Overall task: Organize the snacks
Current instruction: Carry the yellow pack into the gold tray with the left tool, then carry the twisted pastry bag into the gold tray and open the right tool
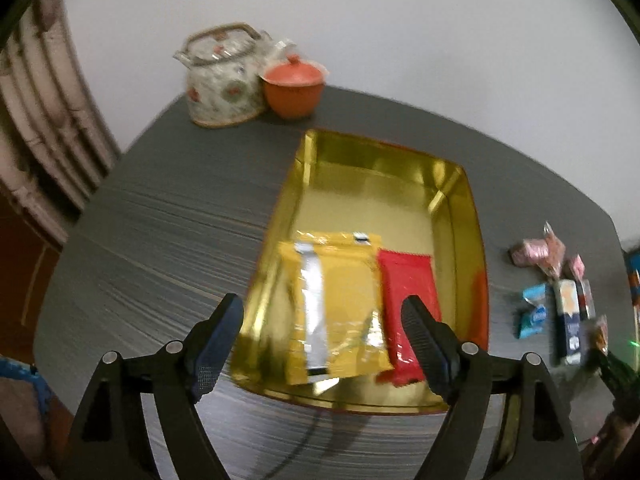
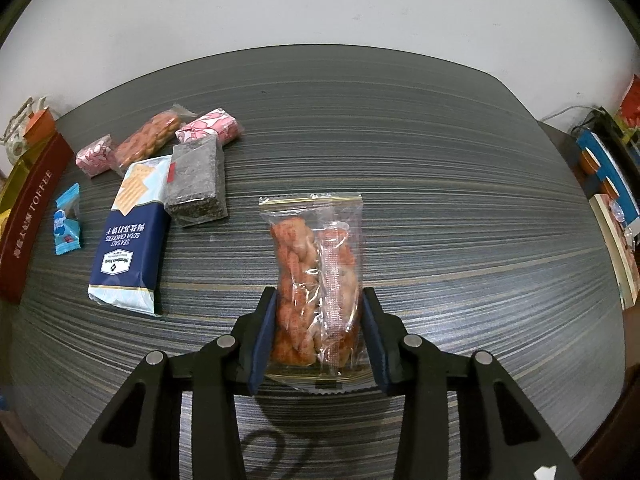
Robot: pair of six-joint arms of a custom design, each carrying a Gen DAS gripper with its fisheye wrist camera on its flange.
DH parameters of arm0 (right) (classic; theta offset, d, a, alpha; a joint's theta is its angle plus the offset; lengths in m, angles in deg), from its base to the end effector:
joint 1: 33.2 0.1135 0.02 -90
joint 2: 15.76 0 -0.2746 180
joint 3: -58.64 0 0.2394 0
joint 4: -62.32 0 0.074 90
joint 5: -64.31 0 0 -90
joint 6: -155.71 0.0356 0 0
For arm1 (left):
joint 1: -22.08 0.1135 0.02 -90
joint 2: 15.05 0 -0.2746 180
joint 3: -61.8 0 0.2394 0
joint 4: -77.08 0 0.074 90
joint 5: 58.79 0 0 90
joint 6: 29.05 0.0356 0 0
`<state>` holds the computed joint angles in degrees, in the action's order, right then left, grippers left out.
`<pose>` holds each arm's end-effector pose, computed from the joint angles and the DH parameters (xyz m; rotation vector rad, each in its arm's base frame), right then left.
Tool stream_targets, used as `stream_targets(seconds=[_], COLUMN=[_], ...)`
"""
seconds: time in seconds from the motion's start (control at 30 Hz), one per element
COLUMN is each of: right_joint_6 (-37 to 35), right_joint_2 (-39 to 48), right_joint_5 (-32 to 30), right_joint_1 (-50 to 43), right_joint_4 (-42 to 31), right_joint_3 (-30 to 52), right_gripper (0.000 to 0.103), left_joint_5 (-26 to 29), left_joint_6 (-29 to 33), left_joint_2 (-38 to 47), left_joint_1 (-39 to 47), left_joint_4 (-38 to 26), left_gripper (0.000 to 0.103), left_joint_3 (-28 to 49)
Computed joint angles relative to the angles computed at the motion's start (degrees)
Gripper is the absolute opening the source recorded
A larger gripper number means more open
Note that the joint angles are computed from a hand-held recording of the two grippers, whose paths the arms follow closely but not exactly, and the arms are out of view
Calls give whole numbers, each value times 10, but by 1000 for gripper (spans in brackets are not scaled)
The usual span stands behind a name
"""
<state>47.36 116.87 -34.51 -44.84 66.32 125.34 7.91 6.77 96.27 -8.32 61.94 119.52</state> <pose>0.3488 -0.0663 0.0006 -0.2045 2.6222 0.0258 0.2664 -0.1400 0.0772 -0.6336 2.5214 0.0681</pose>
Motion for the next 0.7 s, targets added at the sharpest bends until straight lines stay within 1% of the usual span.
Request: stream_targets(seconds=[0.1, 0.2, 0.27, 0.37, 0.47, 0.57, 0.7], right_joint_6=[21, 33, 35, 39, 56, 70, 91], right_joint_2=[-27, -71, -98, -130, -142, -152, -153], right_joint_5=[-7, -26, -34, -37, -45, -36, -27], right_joint_1=[-3, 8, 29, 94, 155, 231, 324], right_joint_4=[19, 9, 4, -9, -22, -23, -38], right_joint_3=[-20, -32, -42, -54, -58, -69, -55], right_gripper=[37, 37, 37, 37, 37, 37, 37], left_joint_5=[-34, -49, -41, -18, 10, 0, -37], left_joint_6=[-18, -47, -61, -80, -72, -84, -100], left_joint_2=[-18, -34, -44, -60, -59, -57, -64], left_joint_1=[-9, -23, -21, -13, -1, 0, -5], left_joint_4=[-15, -11, 5, 47, 93, 84, 41], left_gripper=[81, 81, 81, 81, 81, 81, 81], left_joint_3=[-24, -66, -93, -132, -156, -155, -144])
